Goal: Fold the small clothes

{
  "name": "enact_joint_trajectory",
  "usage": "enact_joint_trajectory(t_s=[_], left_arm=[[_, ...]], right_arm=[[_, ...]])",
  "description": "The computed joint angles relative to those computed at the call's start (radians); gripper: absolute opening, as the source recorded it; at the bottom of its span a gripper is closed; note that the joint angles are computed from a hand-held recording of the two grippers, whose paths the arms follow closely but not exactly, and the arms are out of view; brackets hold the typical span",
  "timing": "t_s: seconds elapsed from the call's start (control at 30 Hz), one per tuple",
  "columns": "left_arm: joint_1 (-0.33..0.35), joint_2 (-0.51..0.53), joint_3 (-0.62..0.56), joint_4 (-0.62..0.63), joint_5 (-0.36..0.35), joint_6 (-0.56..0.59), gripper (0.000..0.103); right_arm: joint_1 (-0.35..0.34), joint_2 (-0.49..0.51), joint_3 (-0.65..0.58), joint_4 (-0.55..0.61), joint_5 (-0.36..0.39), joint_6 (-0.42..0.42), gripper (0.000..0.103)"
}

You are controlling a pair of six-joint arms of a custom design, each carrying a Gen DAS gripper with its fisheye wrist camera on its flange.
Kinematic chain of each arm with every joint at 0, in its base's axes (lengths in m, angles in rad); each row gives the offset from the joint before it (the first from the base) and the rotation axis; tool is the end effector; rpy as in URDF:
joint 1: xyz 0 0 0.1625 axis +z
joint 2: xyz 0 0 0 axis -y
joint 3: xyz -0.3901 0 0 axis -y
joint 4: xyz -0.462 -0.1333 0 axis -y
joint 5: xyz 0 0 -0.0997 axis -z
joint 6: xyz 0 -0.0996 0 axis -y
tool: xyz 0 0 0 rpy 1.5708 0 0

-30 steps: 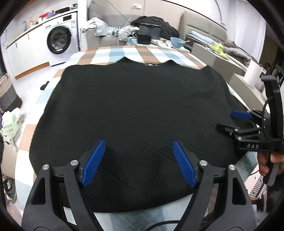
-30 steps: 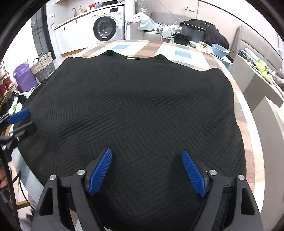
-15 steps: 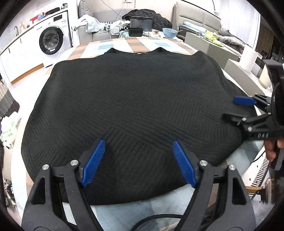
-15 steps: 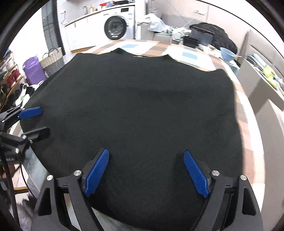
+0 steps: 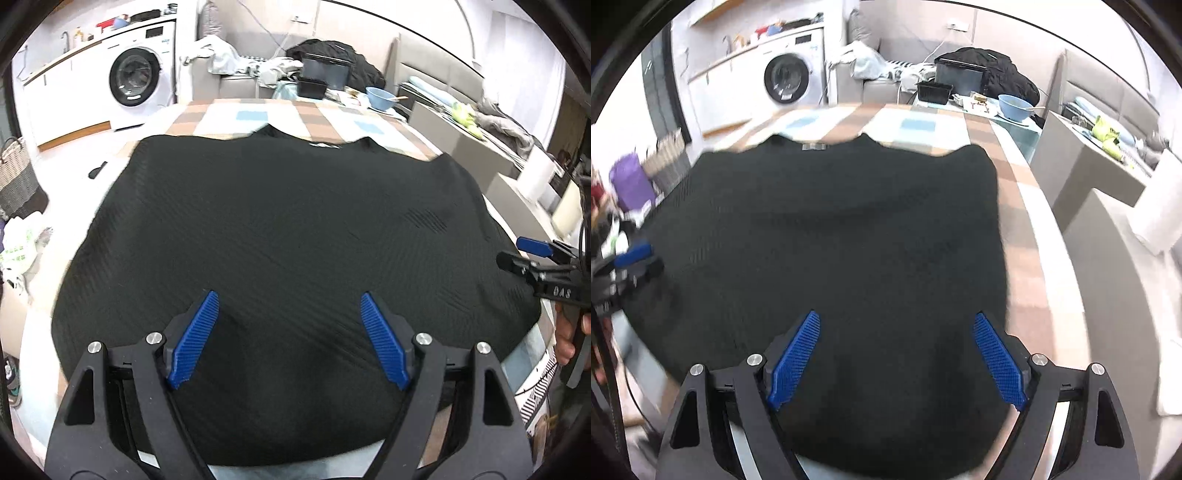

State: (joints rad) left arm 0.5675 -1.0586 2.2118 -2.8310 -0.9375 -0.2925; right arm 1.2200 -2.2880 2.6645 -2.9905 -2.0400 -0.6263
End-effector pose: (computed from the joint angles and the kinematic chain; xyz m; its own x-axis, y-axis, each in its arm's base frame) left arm -0.3067 -0.4235 0.0111 -0.7077 0.4642 -0.5326 0.6625 0.6979 -0.2719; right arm -0.0203 -0.3122 0.3281 -0.6713 0.2685 0.6909 -0.2721 0.7778 -0.5666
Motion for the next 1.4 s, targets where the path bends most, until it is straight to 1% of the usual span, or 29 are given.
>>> enact_joint_trajectory(t_s=[0.03, 0.07, 0.13, 0.17, 0.2, 0.27, 0.37, 0.43, 0.47, 0.53, 0.57, 0.63, 0.7, 0.77, 0.8, 0.83, 0.9, 1.0, 1.07, 1.13, 1.2, 1.27, 1.3, 1.4], left_arm=[[0.006, -0.002, -0.007, 0.008, 0.013, 0.002, 0.077], [0.013, -0.006, -0.015, 0.021, 0.024, 0.008, 0.077], [0.026, -0.011, -0.030, 0.030, 0.047, 0.028, 0.078], [0.033, -0.011, -0.038, 0.037, 0.051, 0.034, 0.078], [0.042, -0.010, -0.051, 0.056, 0.055, 0.035, 0.079], [0.060, 0.002, -0.085, 0.106, 0.074, 0.021, 0.079], [0.089, 0.028, -0.127, 0.124, 0.092, 0.025, 0.079], [0.106, 0.049, -0.161, 0.150, 0.096, 0.029, 0.079], [0.113, 0.062, -0.174, 0.147, 0.097, 0.039, 0.079], [0.130, 0.091, -0.207, 0.165, 0.095, 0.060, 0.079], [0.136, 0.105, -0.223, 0.183, 0.101, 0.058, 0.079], [0.149, 0.130, -0.252, 0.222, 0.117, 0.030, 0.079], [0.155, 0.140, -0.253, 0.202, 0.117, 0.035, 0.079], [0.158, 0.139, -0.249, 0.191, 0.112, 0.050, 0.079], [0.160, 0.137, -0.244, 0.185, 0.114, 0.052, 0.079], [0.161, 0.134, -0.238, 0.179, 0.110, 0.052, 0.080], [0.163, 0.131, -0.224, 0.153, 0.105, 0.059, 0.080], [0.160, 0.116, -0.205, 0.140, 0.096, 0.039, 0.080], [0.151, 0.096, -0.186, 0.150, 0.088, 0.007, 0.080], [0.137, 0.086, -0.174, 0.156, 0.082, -0.012, 0.080], [0.120, 0.077, -0.159, 0.154, 0.078, -0.017, 0.080], [0.107, 0.067, -0.145, 0.149, 0.063, -0.023, 0.080], [0.101, 0.063, -0.137, 0.146, 0.057, -0.033, 0.080], [0.085, 0.050, -0.121, 0.151, 0.047, -0.053, 0.080]], right_arm=[[0.005, 0.042, -0.020, -0.019, 0.008, 0.020, 0.087], [0.006, 0.082, -0.045, -0.020, 0.032, 0.048, 0.087], [0.015, 0.158, -0.096, 0.000, 0.047, 0.089, 0.087], [0.028, 0.208, -0.123, -0.005, 0.034, 0.101, 0.087], [0.043, 0.254, -0.140, -0.033, 0.014, 0.099, 0.087], [0.064, 0.348, -0.177, -0.096, -0.007, 0.075, 0.087], [0.074, 0.429, -0.229, -0.110, -0.016, 0.106, 0.087], [0.082, 0.479, -0.258, -0.141, -0.039, 0.103, 0.087], [0.083, 0.499, -0.271, -0.145, -0.045, 0.095, 0.087], [0.074, 0.528, -0.303, -0.081, -0.075, 0.096, 0.087], [0.074, 0.530, -0.301, -0.098, -0.070, 0.066, 0.088], [0.066, 0.515, -0.296, -0.084, -0.063, 0.033, 0.088], [0.051, 0.490, -0.291, -0.074, -0.069, 0.034, 0.088], [0.036, 0.468, -0.286, -0.093, -0.086, 0.049, 0.088], [0.031, 0.462, -0.282, -0.111, -0.113, 0.058, 0.087], [0.025, 0.453, -0.278, -0.117, -0.125, 0.062, 0.087], [0.010, 0.419, -0.261, -0.103, -0.113, 0.068, 0.087], [0.028, 0.408, -0.235, -0.132, -0.135, 0.044, 0.088], [0.044, 0.396, -0.216, -0.122, -0.120, 0.036, 0.088], [0.063, 0.379, -0.192, -0.094, -0.084, 0.018, 0.088], [0.082, 0.398, -0.179, -0.110, -0.077, -0.026, 0.088], [0.096, 0.414, -0.159, -0.150, -0.081, -0.065, 0.088], [0.096, 0.413, -0.147, -0.179, -0.079, -0.082, 0.088], [0.067, 0.351, -0.121, -0.145, -0.061, -0.086, 0.089]])
